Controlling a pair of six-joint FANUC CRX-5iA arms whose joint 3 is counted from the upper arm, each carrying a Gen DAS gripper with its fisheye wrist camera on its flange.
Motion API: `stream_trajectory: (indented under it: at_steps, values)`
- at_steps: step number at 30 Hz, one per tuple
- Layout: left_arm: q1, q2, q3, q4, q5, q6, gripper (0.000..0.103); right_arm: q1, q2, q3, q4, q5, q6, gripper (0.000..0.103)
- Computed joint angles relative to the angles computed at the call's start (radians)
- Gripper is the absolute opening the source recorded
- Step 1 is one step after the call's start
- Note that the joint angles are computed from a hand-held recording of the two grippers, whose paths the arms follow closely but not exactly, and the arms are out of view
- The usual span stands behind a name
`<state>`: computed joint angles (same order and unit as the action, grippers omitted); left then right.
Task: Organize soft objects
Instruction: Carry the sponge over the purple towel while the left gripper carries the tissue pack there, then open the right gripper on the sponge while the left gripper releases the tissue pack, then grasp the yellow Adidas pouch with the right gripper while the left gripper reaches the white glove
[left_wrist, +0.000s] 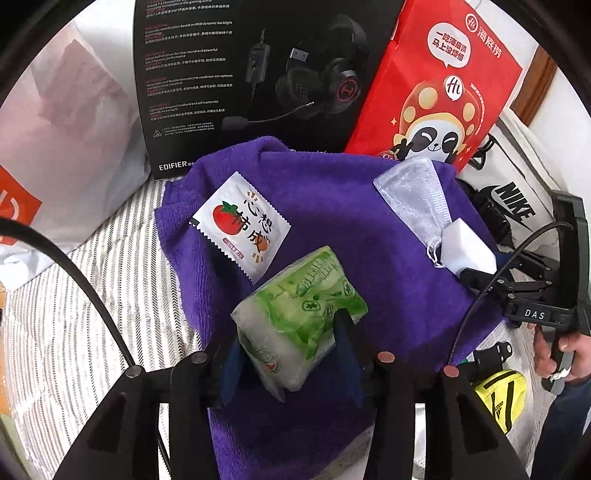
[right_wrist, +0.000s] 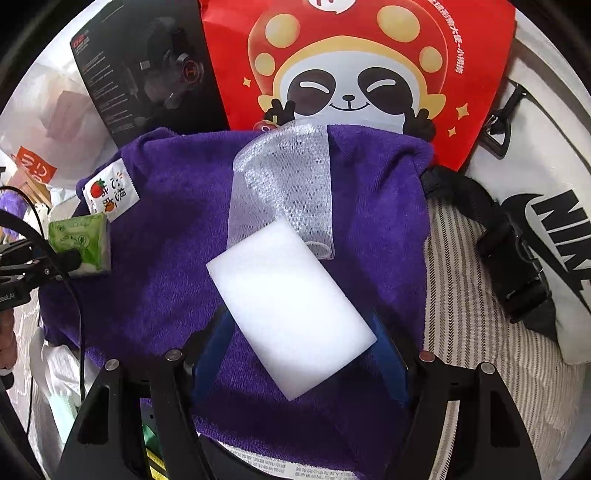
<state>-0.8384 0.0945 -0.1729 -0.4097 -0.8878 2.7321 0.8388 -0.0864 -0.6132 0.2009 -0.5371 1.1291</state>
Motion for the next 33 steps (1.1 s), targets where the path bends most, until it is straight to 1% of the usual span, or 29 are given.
stream_trajectory:
  at_steps: [1, 2, 3, 4, 5, 6, 8, 10, 15, 17, 20, 22, 24, 26, 28, 33]
  values:
    - [-0.008, 0.006, 0.015, -0.01, -0.028, 0.002, 0.051, 0.006, -0.004, -0.007, 0.029, -0.002, -0.023, 0.073]
    - [-0.016, 0.013, 0.031, -0.023, -0.054, 0.003, 0.057, 0.012, -0.01, -0.017, 0.055, -0.001, -0.045, 0.074]
    - [-0.025, 0.016, 0.044, -0.037, -0.074, 0.005, 0.06, 0.017, -0.018, -0.027, 0.081, 0.002, -0.066, 0.076]
    - [-0.029, 0.014, 0.047, -0.043, -0.078, 0.002, 0.062, 0.019, -0.03, -0.038, 0.096, 0.008, -0.075, 0.082]
    - [-0.034, 0.013, 0.053, -0.049, -0.087, 0.003, 0.064, 0.02, -0.043, -0.048, 0.105, 0.018, -0.083, 0.084]
    - [-0.042, 0.015, 0.063, -0.061, -0.105, 0.008, 0.067, 0.019, -0.053, -0.055, 0.109, 0.021, -0.088, 0.085]
    - [-0.057, 0.025, 0.089, -0.081, -0.158, 0.018, 0.07, 0.016, -0.064, -0.052, 0.093, 0.014, -0.084, 0.085]
    - [-0.067, 0.028, 0.105, -0.089, -0.195, 0.022, 0.07, 0.013, -0.074, -0.051, 0.085, 0.0, -0.084, 0.085]
    - [-0.101, 0.019, 0.124, -0.103, -0.258, 0.044, 0.07, 0.02, -0.148, -0.081, 0.085, -0.027, -0.097, 0.085]
    - [-0.119, 0.019, 0.135, -0.11, -0.279, 0.054, 0.07, 0.029, -0.194, -0.105, 0.099, -0.037, -0.118, 0.085]
    - [-0.152, 0.013, 0.147, -0.121, -0.309, 0.076, 0.07, 0.044, -0.261, -0.13, 0.085, -0.072, -0.121, 0.085]
    - [-0.168, 0.007, 0.148, -0.119, -0.313, 0.089, 0.07, 0.062, -0.316, -0.156, 0.084, -0.096, -0.126, 0.085]
    - [-0.188, -0.001, 0.146, -0.12, -0.317, 0.108, 0.07, 0.08, -0.371, -0.173, 0.049, -0.123, -0.105, 0.085]
    - [-0.213, -0.003, 0.152, -0.121, -0.334, 0.134, 0.07, 0.106, -0.429, -0.195, 0.018, -0.151, -0.096, 0.085]
    - [-0.234, -0.004, 0.155, -0.126, -0.343, 0.159, 0.07, 0.145, -0.471, -0.225, 0.016, -0.172, -0.109, 0.085]
    - [-0.278, -0.014, 0.147, -0.123, -0.335, 0.208, 0.07, 0.251, -0.535, -0.295, 0.003, -0.197, -0.138, 0.085]
